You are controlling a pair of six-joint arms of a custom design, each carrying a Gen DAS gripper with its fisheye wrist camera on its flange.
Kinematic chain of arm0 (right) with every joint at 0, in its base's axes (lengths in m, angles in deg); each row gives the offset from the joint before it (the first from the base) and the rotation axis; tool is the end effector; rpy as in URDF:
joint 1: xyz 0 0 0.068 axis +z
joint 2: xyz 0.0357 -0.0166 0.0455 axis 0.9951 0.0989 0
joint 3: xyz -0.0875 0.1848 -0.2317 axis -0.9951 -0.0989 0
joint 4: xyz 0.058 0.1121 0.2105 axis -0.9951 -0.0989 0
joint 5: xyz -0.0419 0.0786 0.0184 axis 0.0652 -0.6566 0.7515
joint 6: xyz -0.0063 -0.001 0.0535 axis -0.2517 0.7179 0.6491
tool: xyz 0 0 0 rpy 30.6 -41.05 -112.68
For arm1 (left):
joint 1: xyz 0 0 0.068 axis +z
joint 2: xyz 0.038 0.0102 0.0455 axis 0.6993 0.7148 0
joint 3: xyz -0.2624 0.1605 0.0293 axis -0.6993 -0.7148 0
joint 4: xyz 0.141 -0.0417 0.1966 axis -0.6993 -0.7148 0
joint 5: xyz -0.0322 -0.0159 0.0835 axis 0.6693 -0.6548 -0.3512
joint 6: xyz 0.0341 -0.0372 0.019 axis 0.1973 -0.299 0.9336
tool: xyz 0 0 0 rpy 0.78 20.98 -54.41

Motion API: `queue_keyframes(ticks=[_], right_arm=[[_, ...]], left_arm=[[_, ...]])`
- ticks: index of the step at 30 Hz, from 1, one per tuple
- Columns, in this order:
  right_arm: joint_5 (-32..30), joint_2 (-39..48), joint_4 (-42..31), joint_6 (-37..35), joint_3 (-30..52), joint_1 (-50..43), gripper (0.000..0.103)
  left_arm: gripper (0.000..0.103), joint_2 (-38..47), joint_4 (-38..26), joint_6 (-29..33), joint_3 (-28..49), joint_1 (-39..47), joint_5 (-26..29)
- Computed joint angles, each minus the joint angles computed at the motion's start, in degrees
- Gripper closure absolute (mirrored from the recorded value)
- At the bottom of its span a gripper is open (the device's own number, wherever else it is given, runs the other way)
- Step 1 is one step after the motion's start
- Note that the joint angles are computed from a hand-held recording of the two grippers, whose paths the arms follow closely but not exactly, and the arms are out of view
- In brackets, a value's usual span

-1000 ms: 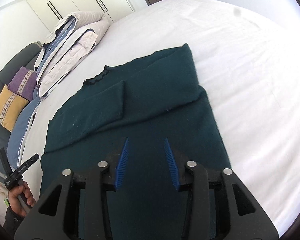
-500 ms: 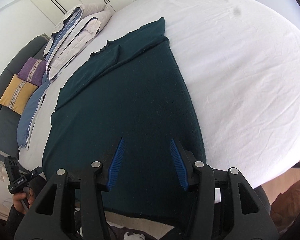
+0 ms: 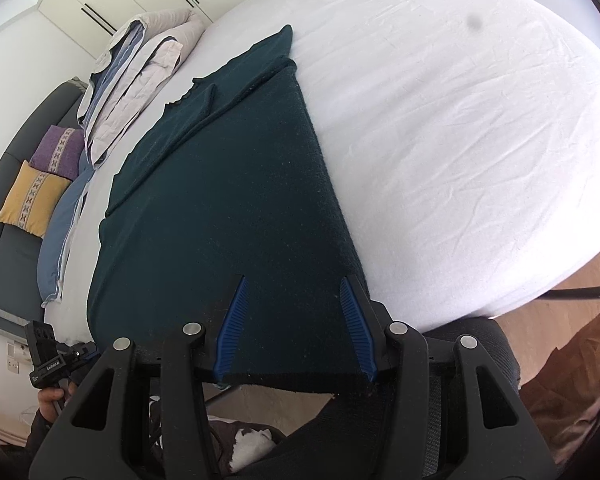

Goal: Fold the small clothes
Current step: 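Move both grippers to the sweater hem and grasp it, then lift the hem with both grippers and fold it up toward the collar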

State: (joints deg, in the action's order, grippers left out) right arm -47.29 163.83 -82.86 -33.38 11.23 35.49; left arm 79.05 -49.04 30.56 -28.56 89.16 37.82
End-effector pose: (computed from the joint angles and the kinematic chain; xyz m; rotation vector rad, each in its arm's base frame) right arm 0.2263 -0.2263 0.1497 -0.0835 2.6262 0.6646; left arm 0.1196 0.0850 0.1298 -0.5057 2.5371 -0.8024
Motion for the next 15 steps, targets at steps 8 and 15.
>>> queue_keyframes(ticks=[8, 15], right_arm=[[2.8, -0.2, -0.4, 1.6, 2.5, 0.5, 0.056], [7.8, 2.5, -2.2, 2.4, 4.9, 1.7, 0.056]], left_arm=[[0.091, 0.7, 1.7, -1.8, -0.5, -2.3, -1.1], [0.096, -0.8, 1.8, -3.0, -0.4, -4.2, -1.3]])
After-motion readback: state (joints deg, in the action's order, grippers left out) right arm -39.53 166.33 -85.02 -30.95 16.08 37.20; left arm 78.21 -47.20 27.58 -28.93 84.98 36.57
